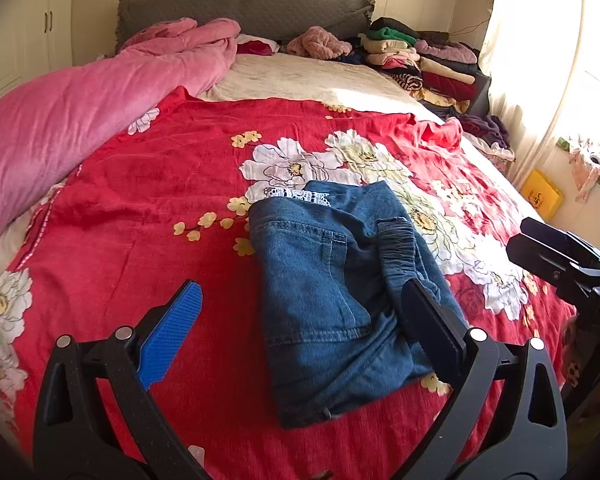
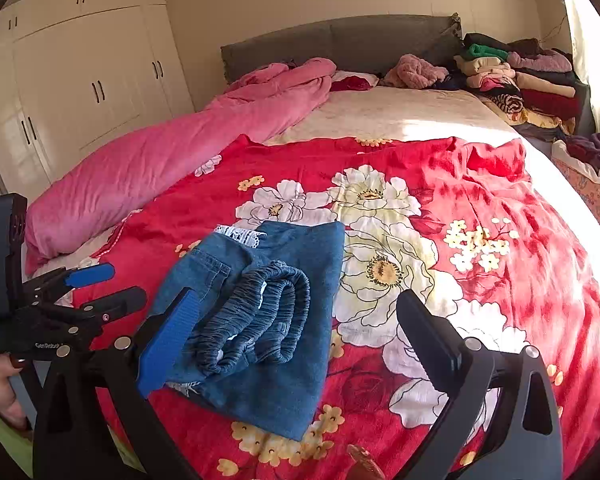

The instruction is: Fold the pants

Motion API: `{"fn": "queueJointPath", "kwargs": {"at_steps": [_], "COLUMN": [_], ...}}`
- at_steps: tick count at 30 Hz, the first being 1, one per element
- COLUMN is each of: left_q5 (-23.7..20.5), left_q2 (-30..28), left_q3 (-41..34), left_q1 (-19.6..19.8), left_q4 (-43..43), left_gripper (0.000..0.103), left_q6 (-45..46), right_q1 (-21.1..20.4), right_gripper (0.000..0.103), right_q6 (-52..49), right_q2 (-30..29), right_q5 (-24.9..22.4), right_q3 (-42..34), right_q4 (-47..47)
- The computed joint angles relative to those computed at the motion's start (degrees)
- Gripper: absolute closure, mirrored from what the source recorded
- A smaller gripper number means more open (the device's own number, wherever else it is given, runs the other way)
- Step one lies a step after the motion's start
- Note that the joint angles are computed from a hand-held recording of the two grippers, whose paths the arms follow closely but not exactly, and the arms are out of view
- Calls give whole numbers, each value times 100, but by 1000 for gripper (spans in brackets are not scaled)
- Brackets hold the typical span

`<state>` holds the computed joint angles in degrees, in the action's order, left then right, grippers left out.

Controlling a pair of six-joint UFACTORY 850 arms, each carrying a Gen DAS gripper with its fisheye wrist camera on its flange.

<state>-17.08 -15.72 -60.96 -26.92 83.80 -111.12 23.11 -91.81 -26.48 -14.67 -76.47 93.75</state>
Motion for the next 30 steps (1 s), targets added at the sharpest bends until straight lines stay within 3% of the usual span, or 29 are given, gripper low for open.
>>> {"fn": "queueJointPath", "kwargs": {"at_steps": [11, 25, 30], "left_q5": [-323, -297, -145], "left_q2": [505, 766, 672], "left_q3": [579, 1109, 1154], "left_q1": [-334, -517, -468], "left_q4": [737, 868, 670], "left_gripper": [10, 10, 10], "left_q6": [-935, -1412, -1318], "right_q1": [50, 228, 311], "right_gripper": [5, 5, 5], "right_q6": [-2379, -2576, -1468], "right_q2": [786, 1087, 925], "right_q5": [82, 400, 581], "right_q3": [1009, 1672, 1643], "right_q4": [2303, 2631, 1534]}}
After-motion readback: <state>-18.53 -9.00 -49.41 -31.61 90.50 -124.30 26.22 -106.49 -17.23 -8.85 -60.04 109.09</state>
